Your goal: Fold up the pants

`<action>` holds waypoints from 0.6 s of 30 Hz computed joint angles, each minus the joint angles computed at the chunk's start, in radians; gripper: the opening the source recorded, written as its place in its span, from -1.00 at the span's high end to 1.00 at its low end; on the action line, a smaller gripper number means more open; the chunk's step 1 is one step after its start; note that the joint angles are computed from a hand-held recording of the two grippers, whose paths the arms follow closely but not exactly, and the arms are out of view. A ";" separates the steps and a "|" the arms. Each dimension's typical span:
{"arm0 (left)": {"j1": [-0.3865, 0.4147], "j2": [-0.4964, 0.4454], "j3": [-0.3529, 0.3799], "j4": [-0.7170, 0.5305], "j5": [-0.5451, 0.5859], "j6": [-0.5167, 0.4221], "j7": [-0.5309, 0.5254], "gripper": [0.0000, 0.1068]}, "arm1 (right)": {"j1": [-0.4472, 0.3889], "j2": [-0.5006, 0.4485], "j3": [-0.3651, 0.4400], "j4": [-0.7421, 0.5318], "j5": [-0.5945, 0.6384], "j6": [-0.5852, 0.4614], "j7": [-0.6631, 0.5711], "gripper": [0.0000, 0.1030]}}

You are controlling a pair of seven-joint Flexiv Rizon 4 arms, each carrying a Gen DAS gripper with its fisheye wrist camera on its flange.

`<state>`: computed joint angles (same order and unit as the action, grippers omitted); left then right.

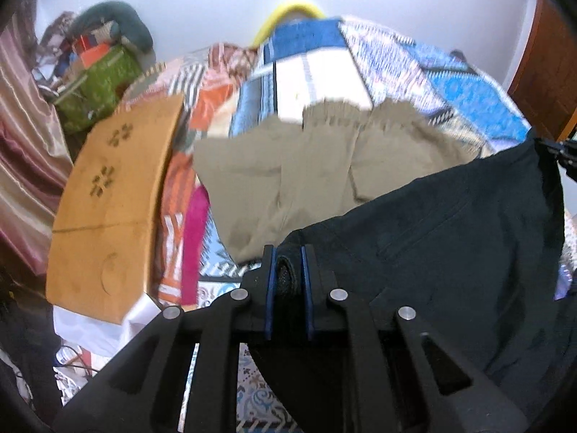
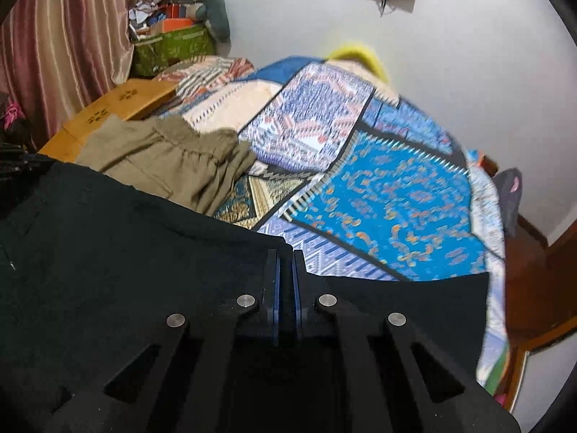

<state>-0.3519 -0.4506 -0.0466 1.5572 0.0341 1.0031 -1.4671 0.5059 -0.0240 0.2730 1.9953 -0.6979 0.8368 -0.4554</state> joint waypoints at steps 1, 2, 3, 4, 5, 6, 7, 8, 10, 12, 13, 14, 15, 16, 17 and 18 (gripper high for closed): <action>-0.001 0.018 -0.002 0.007 0.000 0.013 0.001 0.77 | 0.002 0.017 0.003 0.000 -0.013 -0.014 0.016 0.91; -0.004 0.031 -0.003 0.012 0.003 0.022 0.003 0.77 | 0.002 0.027 0.006 0.002 -0.022 -0.020 0.027 0.91; -0.004 0.047 -0.006 0.020 0.004 0.036 0.008 0.77 | 0.002 0.045 0.012 0.003 -0.040 -0.035 0.044 0.91; -0.004 0.061 -0.009 0.029 0.004 0.046 0.013 0.78 | 0.002 0.060 0.018 0.003 -0.049 -0.045 0.058 0.91; -0.005 0.075 -0.013 0.035 0.003 0.053 0.019 0.78 | 0.002 0.071 0.025 0.003 -0.051 -0.053 0.070 0.91; -0.001 0.091 -0.021 0.046 -0.006 0.061 0.031 0.78 | 0.001 0.090 0.033 0.005 -0.057 -0.060 0.086 0.91; 0.000 0.112 -0.027 0.057 -0.013 0.065 0.043 0.78 | 0.002 0.099 0.040 0.002 -0.062 -0.068 0.098 0.91; -0.003 0.127 -0.027 0.064 -0.010 0.069 0.045 0.78 | 0.004 0.111 0.050 0.000 -0.067 -0.085 0.106 0.91; -0.008 0.164 -0.029 0.094 -0.005 0.087 0.051 0.78 | 0.010 0.130 0.069 -0.002 -0.074 -0.108 0.120 0.91; -0.005 0.202 -0.037 0.136 -0.018 0.108 0.062 0.78 | 0.019 0.152 0.089 0.001 -0.072 -0.124 0.137 0.91; -0.003 0.221 -0.043 0.159 -0.028 0.118 0.069 0.78 | 0.025 0.164 0.102 0.003 -0.072 -0.135 0.148 0.91; -0.002 0.240 -0.047 0.181 -0.038 0.126 0.075 0.78 | 0.030 0.174 0.112 0.006 -0.073 -0.143 0.157 0.91; -0.001 0.256 -0.048 0.200 -0.042 0.134 0.078 0.78 | 0.035 0.185 0.122 0.010 -0.073 -0.150 0.167 0.91; -0.003 0.280 -0.048 0.229 -0.040 0.149 0.080 0.78 | 0.040 0.195 0.133 0.016 -0.074 -0.154 0.185 0.91; -0.004 0.296 -0.046 0.248 -0.032 0.156 0.076 0.78 | 0.044 0.205 0.142 0.024 -0.072 -0.154 0.202 0.91; -0.006 0.310 -0.046 0.262 -0.023 0.159 0.070 0.78 | 0.047 0.215 0.149 0.030 -0.067 -0.157 0.216 0.91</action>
